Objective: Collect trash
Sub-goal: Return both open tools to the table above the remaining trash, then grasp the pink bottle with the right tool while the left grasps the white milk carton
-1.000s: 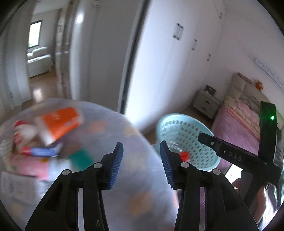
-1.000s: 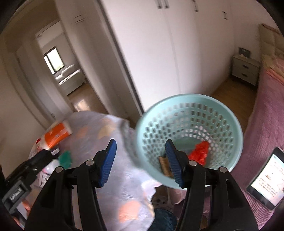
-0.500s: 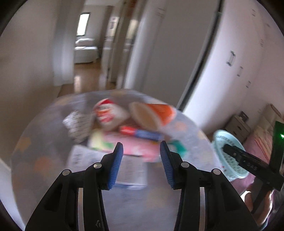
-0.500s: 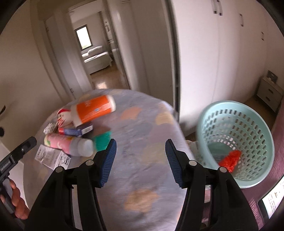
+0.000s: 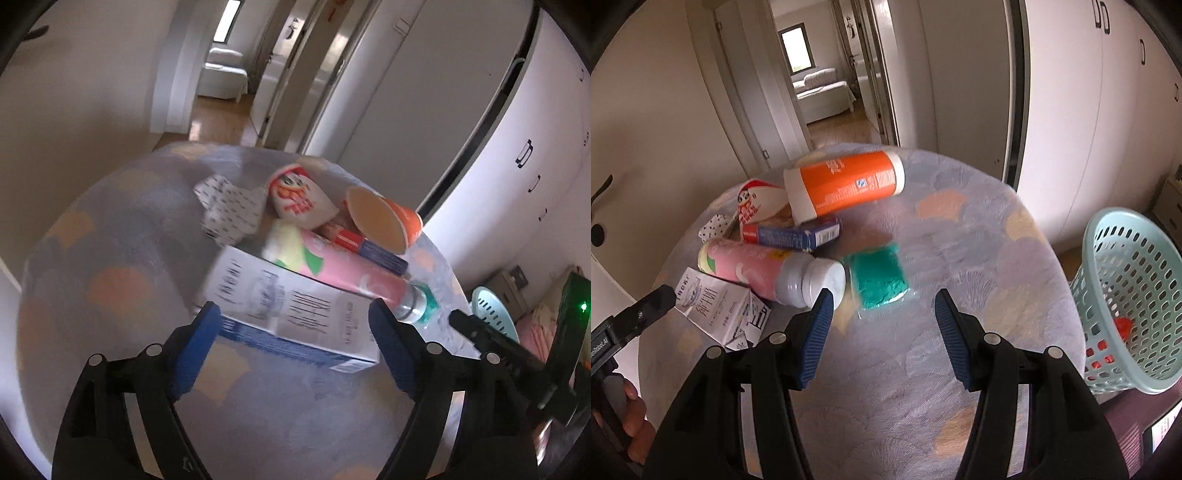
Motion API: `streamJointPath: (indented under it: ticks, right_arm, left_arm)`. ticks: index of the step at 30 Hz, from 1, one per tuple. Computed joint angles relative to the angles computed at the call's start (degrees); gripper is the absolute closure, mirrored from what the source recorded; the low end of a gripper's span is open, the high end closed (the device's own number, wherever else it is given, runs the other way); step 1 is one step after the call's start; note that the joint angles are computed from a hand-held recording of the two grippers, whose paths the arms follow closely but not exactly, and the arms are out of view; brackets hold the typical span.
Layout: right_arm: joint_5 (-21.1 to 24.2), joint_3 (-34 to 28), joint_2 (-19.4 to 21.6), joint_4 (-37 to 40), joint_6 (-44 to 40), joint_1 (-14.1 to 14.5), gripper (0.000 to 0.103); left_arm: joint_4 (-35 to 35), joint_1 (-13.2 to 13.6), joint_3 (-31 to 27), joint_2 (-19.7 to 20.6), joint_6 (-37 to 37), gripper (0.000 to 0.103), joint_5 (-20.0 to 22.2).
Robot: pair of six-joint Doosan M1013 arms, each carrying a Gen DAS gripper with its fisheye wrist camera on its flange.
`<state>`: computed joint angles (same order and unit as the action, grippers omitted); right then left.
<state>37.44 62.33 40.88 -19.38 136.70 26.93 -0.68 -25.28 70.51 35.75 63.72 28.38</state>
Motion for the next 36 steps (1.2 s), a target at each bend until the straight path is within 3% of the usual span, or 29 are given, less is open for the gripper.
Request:
streamJointPath:
  ticks: [4, 7, 12, 16, 19, 25, 29, 32, 36]
  right_arm:
    - [-0.6, 1.2, -0.7, -0.3, 0.8, -0.4, 0.049]
    - [-1.4, 2.3, -1.3, -0.8, 1.8, -0.6, 0.049]
    - [-2.3, 4.0, -2.2, -1.0, 2.1, -1.0, 0.049]
    - [-2.7, 4.8, -2.5, -1.3, 2.5, -1.2, 0.049]
    - [-2.8, 4.9, -2.5, -0.3, 1.6, -1.3, 0.049]
    - [-2.8, 3.1, -1.9, 0.1, -2.2, -0.7, 0.049]
    - [-2.9, 0.3, -0.5, 2.4, -7.2, -0.3, 0.049]
    - [-2.4, -3.6, 1.6, 6.2, -13.4, -0.3, 0.049]
    - [-1.7, -8.7, 4.7, 20.8, -28.7, -1.3, 0.05]
  left_arm:
    - [11.6, -1.8, -2.8, 1.7, -14.9, 0.02, 4.3]
    - [13.3, -2.1, -5.1, 3.1, -19.7, 0.019, 6.9]
    - [20.1, -3.2, -10.3, 6.3, -26.7, 0.019, 15.1]
    - [24.7, -4.0, -10.9, 6.8, -28.5, 0.019, 16.2]
    - [25.3, -4.1, -10.9, 6.6, -25.0, 0.021, 16.6]
    - [22.7, -3.2, -6.9, 3.7, -8.6, 0.028, 14.8]
    - [17.3, -1.3, -4.3, 1.8, -0.6, 0.029, 13.6]
    - [12.0, -0.1, -2.4, 0.5, 1.3, 0.03, 10.1]
    - [4.3, 0.5, -1.2, 0.0, 6.7, 0.028, 7.6]
